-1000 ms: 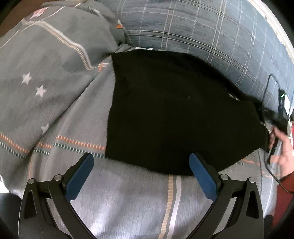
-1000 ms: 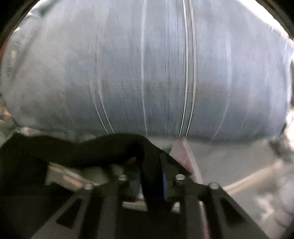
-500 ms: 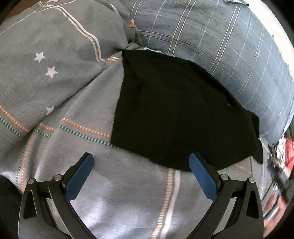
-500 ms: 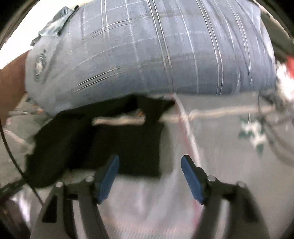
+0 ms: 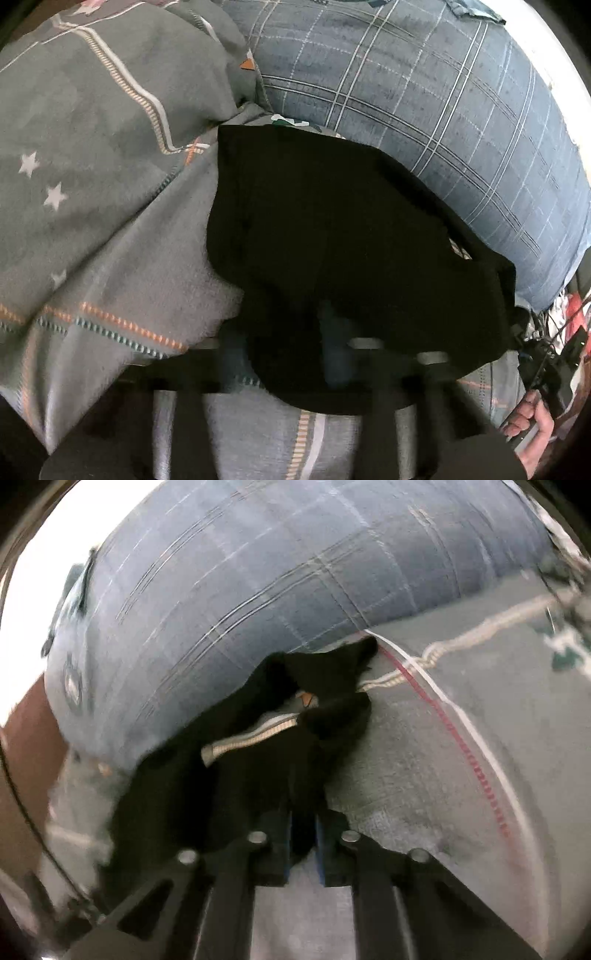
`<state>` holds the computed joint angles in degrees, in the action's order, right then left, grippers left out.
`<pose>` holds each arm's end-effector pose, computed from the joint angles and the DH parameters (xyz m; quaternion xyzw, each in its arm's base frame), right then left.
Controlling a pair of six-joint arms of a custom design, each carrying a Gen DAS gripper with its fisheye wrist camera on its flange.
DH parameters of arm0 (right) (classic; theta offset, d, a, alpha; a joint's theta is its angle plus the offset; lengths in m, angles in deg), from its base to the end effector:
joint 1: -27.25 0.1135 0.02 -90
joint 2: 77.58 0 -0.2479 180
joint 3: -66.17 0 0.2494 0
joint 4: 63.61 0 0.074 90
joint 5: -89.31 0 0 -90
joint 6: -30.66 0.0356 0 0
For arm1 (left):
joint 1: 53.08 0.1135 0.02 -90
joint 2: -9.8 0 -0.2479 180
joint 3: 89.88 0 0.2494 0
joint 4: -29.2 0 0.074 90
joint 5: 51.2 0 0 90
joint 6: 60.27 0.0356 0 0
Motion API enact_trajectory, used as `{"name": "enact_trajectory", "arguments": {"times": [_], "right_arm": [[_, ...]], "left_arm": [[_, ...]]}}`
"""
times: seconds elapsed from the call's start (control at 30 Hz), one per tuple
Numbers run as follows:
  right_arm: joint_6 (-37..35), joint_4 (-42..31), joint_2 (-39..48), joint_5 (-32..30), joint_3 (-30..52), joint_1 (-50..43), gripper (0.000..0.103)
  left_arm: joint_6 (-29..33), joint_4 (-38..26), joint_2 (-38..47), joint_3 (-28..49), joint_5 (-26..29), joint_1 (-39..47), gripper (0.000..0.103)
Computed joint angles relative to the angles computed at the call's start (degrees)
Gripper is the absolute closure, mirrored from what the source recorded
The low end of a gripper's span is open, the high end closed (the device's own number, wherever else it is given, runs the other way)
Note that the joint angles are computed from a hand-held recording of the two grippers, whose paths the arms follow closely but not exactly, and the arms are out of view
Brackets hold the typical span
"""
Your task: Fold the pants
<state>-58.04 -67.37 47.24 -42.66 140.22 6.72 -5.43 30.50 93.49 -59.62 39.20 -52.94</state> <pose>0.3619 -0.1101 0.0420 0.0613 0.8939 0.2888 0.3374 0.2086 0.0003 0.0731 -0.2857 0.9017 -0.1008 0.3085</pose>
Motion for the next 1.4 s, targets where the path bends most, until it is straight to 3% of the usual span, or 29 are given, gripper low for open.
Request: {"name": "enact_trajectory", "arguments": {"times": [0.1, 0.2, 0.33, 0.47, 0.57, 0.67, 0.8, 0.9, 0.97, 1.07, 1.17, 1.23, 1.3, 1.4], "right_arm": [[-5.2, -0.3, -7.1, -0.5, -5.1, -2.3, 0.095], [-10.0, -3.6, -14.7, -3.1, -8.6, -6.2, 0.095], [-16.3, -12.1, -24.0, -9.4, -10.4, -15.1, 0.095], [-24.1, -22.3, -26.3, -11.8, -9.5, -22.2, 0.095], [-29.1, -24.1, -24.0, -8.2, -9.4, -24.7, 0.095], [-28.1, -22.1, -16.2, -0.7, -6.4, -23.2, 0.095], [-25.1, -20.2, -8.7, 6.6, -3.2, -20.8, 0.094], [-23.4, -16.1, -10.8, 10.1, -5.8, -20.3, 0.078], [-22.7, -13.9, -13.0, 12.1, -7.5, -20.3, 0.076], [-23.6, -14.5, -16.8, 9.5, -8.9, -21.2, 0.076], [-27.1, -17.7, -21.3, 2.9, -10.8, -20.9, 0.076], [-30.2, -20.8, -23.7, -1.0, -12.2, -18.7, 0.076], [-32.5, -23.8, -23.8, -4.1, -12.6, -15.9, 0.076], [-32.7, -21.3, -24.2, -3.3, -15.9, -10.8, 0.076]], "left_arm": [[2.9, -2.1, -2.9, -0.1, 3.0, 2.1, 0.085], [5.5, -7.1, -11.8, -1.6, 4.9, 3.8, 0.087], [9.9, -18.7, -26.2, -2.7, 8.3, 6.9, 0.087], [15.4, -29.1, -36.5, -4.1, 11.3, 11.6, 0.087], [18.3, -29.3, -34.4, -5.7, 12.4, 14.4, 0.087], [17.6, -23.3, -26.7, -7.6, 11.2, 13.6, 0.086], [14.5, -18.9, -23.2, -9.9, 6.6, 9.9, 0.074], [14.9, -23.3, -26.7, -9.6, 5.9, 11.2, 0.059], [16.3, -29.3, -31.5, -8.9, 5.3, 13.0, 0.059], [17.9, -35.9, -38.0, -7.9, 3.7, 14.1, 0.059], [17.6, -42.7, -46.6, -6.9, 2.5, 12.3, 0.059], [16.0, -44.8, -49.2, -6.1, 2.6, 9.8, 0.05], [12.8, -42.9, -48.5, -6.2, 2.0, 4.9, 0.026], [7.8, -34.7, -40.6, -7.2, -2.9, -3.9, 0.024]]}}
